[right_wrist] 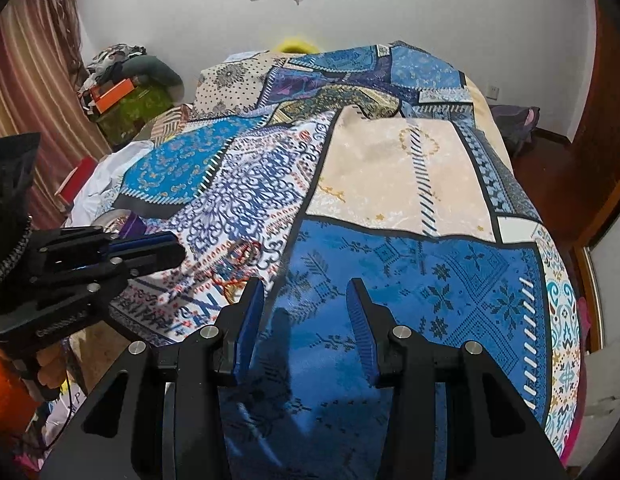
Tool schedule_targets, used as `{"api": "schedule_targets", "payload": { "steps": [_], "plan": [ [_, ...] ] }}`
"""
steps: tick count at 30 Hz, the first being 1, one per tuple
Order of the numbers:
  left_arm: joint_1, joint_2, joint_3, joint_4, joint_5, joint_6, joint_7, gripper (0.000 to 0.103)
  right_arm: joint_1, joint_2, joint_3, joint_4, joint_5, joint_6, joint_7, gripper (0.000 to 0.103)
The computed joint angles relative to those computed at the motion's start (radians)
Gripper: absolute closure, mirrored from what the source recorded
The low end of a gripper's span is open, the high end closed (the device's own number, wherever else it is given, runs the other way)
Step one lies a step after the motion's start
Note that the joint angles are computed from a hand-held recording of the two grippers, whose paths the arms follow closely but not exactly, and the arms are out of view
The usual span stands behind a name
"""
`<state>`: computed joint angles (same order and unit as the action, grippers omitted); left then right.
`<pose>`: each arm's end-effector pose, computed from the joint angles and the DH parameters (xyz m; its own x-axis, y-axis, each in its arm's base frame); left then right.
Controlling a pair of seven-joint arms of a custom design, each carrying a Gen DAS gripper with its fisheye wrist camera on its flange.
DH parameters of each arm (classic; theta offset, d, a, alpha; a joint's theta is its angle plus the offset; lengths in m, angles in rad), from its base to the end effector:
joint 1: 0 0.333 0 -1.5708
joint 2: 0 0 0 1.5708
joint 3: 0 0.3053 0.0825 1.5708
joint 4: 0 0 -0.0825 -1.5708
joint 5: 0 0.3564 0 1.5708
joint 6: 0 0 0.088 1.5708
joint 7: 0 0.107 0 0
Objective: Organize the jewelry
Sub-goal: 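Move the right gripper to the jewelry pile beside the red bracelets, then grasp a gold ring from the pile with the right gripper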
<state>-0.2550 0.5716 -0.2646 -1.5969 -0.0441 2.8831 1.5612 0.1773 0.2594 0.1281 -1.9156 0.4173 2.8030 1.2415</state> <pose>0.6367 -0.3170 0.3999 -0.4250 -0.8863 0.1841 -0.7275 0.2134 -0.6521 0.6081 0.1652 0.4347 0.3196 -0.9304 -0.1794 -0.7851 -0.1540 -0.5999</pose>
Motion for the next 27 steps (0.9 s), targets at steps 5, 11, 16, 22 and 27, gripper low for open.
{"api": "schedule_targets", "payload": {
  "steps": [5,11,16,22,27],
  "plan": [
    [0.003,-0.054,0.018,-0.069,0.004,0.05,-0.026,0.094,0.011,0.025,0.005,0.041,-0.019,-0.005,0.0,0.064],
    [0.03,-0.083,0.015,-0.125,0.0,0.081,-0.039,0.094,0.021,0.098,0.019,0.135,-0.046,-0.061,-0.002,0.064],
    [0.059,-0.083,-0.005,-0.146,-0.017,0.091,-0.028,0.094,0.034,0.145,0.021,0.194,-0.064,-0.1,0.006,0.064],
    [0.085,-0.071,-0.03,-0.145,-0.043,0.093,-0.005,0.094,0.053,0.177,0.004,0.232,-0.114,-0.124,0.05,0.077],
    [0.09,-0.069,-0.035,-0.146,-0.06,0.092,0.0,0.095,0.053,0.174,0.003,0.228,-0.142,-0.116,0.064,0.084]
  ]
}}
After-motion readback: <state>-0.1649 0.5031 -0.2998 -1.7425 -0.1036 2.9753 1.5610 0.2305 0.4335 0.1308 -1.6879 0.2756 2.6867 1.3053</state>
